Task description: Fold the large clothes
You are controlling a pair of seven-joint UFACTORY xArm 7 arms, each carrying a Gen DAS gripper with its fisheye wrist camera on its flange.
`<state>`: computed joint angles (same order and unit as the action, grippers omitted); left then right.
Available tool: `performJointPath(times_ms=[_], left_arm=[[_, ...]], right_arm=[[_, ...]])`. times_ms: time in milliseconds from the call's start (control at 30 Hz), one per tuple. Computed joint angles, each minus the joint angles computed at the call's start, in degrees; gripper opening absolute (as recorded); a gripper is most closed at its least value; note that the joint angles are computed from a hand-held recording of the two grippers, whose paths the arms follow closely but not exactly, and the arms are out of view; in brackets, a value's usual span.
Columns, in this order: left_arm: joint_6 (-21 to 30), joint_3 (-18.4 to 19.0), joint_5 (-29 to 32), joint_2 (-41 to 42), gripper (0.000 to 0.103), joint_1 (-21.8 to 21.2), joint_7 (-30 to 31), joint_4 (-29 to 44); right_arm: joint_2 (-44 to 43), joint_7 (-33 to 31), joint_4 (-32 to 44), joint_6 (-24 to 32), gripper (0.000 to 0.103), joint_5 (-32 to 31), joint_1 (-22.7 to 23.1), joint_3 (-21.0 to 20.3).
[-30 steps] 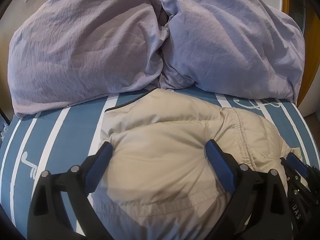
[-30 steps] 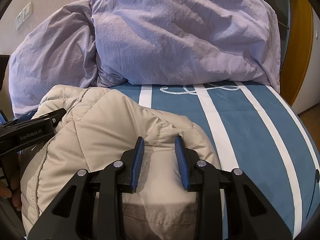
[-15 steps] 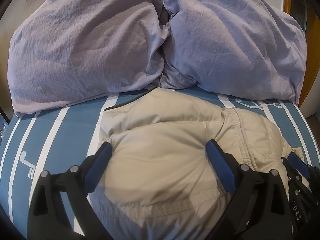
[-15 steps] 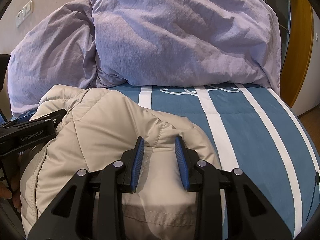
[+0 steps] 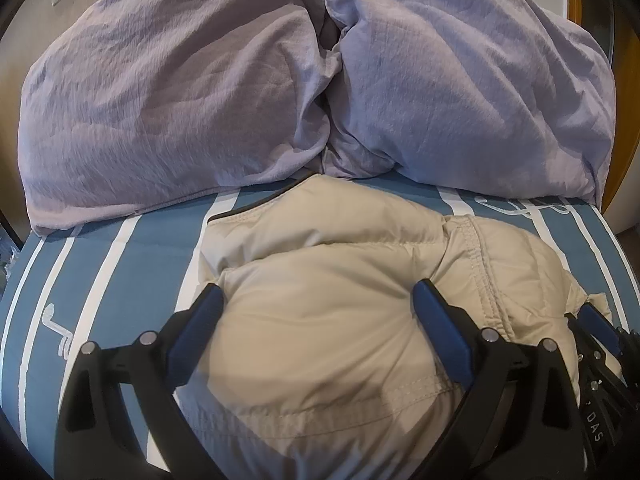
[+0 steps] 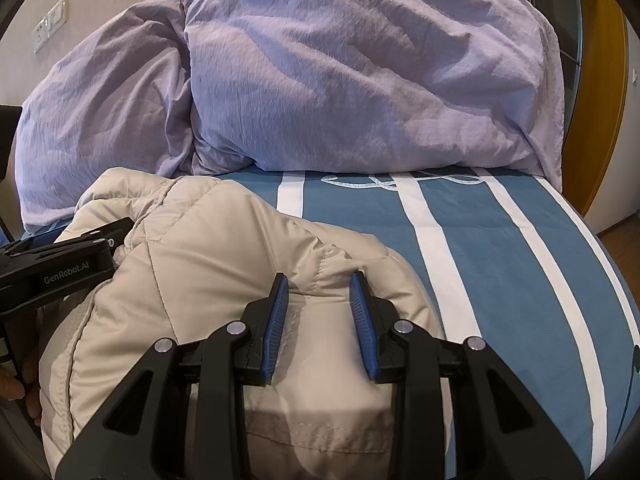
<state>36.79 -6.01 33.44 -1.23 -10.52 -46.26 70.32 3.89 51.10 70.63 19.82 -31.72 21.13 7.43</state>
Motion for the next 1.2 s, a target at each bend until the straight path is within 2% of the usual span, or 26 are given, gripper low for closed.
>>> performJointPath(times_ms=[67,167,267,333,433,633,867,1200], left_arm=[[0.3,0.0,0.3,0.1,0.096,-0.1,-0.1,0.2],[1.2,-0.1,0.5,0.1,0.096,-0.2,-0.1,0.5],[1.7,-0.1,0.6,-0.4,0.096,-0.2,-0.3,0.4],[1.4,-0.1,0.4,-0.9,0.096,-0.1,-0.4,-0.2],[0.7,-0.2,-0.2,-1.3,0.097,0.2,-0.3,-0.7],[0.4,-0.4,-0.4,-1.6,0.097,0.5,-0.6,-1.1],[0.0,-0.6,-0.6,-1.6,0.097,0.6,-0.8,-1.2],[-0.6,-0.7,0.1,-1.3,0.097,0.5,-1.8,-1.4]], right_arm=[[-0.1,-0.1,0.0,0.4,0.034,0.1,0.1,0.0],[0.5,-3.6,1.8,3.0,0.035,3.1,0.0,0.5],[0.8,-8.0,4.0,5.4,0.036,9.5,-0.4,0.9],[1.0,-9.9,5.3,5.2,0.044,13.9,-0.8,0.9],[2.3,-8.1,8.1,5.0,0.052,11.2,-0.3,0.1],[6.3,-9.0,13.3,7.8,0.052,9.7,0.9,-1.1],[5.8,-8.9,9.8,5.6,0.053,12.8,0.6,-1.3],[5.9,-7.6,8.3,3.9,0.054,12.2,1.2,-1.6]])
